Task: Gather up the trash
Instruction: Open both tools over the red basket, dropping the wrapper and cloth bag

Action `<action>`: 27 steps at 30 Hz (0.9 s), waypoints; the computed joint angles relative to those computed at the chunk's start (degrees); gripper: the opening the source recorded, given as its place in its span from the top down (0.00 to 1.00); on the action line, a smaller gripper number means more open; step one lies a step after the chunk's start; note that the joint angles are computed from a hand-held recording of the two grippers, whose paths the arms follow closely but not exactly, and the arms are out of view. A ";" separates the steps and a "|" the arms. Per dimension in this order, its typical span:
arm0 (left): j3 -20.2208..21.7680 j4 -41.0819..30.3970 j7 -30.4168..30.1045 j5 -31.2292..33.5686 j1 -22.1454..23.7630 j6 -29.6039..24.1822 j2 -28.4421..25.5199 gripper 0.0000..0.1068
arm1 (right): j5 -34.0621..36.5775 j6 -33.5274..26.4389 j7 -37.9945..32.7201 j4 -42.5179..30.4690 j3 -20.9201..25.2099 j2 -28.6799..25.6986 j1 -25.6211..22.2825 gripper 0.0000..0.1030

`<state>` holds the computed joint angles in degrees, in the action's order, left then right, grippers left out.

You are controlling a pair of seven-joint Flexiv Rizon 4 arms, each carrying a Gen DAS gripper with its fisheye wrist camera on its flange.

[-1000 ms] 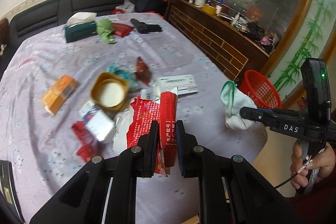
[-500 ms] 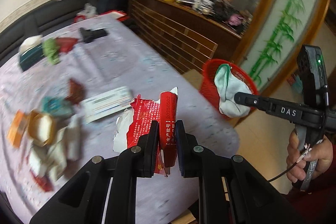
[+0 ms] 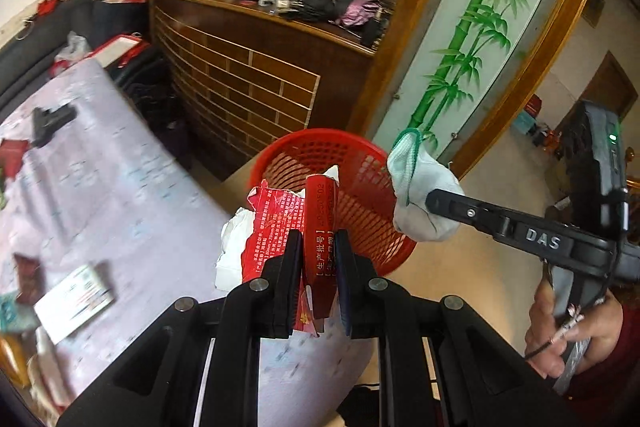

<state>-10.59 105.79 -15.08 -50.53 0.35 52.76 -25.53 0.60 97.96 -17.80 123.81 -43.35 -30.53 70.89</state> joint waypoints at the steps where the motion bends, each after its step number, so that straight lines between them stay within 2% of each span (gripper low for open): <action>1: -0.05 -0.82 -0.57 0.65 -0.51 0.27 -0.73 0.86 | 0.25 0.02 0.18 0.28 -0.71 -0.01 0.27 0.74; 4: -0.30 -3.38 -3.42 3.03 -1.65 0.18 -2.91 0.85 | 0.73 0.38 -0.15 1.06 -0.99 0.51 -0.76 0.73; 10: -1.32 -6.95 -8.32 6.32 -2.43 -0.59 -5.73 0.84 | 1.02 0.98 -1.45 0.42 2.38 0.80 -5.93 0.73; 12: -1.45 -7.76 -9.79 7.34 -2.75 -0.12 -6.44 0.75 | 0.48 0.84 -2.25 -0.61 5.13 0.82 -9.13 0.72; 13: -1.55 -8.14 -10.70 7.64 -2.77 -0.14 -6.71 0.63 | 0.18 0.50 -2.40 -1.00 5.88 0.74 -10.06 0.72; 14: -1.86 -8.18 -11.24 7.34 -2.58 0.12 -6.77 0.57 | -0.30 0.25 -2.65 -1.59 7.07 0.64 -11.55 0.70; 15: -2.31 -7.92 -11.28 6.70 -2.28 0.68 -6.66 0.54 | -0.68 0.15 -2.76 -1.85 7.82 0.60 -12.48 0.66; 17: -2.71 -8.10 -11.43 6.37 -1.64 0.08 -6.64 0.54 | -1.34 -0.17 -2.71 -1.95 7.27 0.55 -12.44 0.59; 19: -2.56 -8.03 -11.98 6.43 -1.55 0.22 -6.45 0.54 | -1.99 -0.10 -2.85 -1.72 5.46 0.44 -11.18 0.43; 21: -2.54 -7.32 -12.09 5.93 -1.30 1.19 -5.95 0.53 | -2.32 -0.72 -2.89 -1.45 2.89 0.27 -9.14 0.41; 27: -2.38 -2.97 -9.87 3.15 0.00 5.55 -3.33 0.50 | -3.81 -2.25 -3.14 -1.80 0.62 0.12 -7.04 0.41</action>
<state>-12.97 102.82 -24.95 -47.38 0.34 58.31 -28.87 -3.21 95.71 -20.95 122.01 -42.74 -30.41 63.84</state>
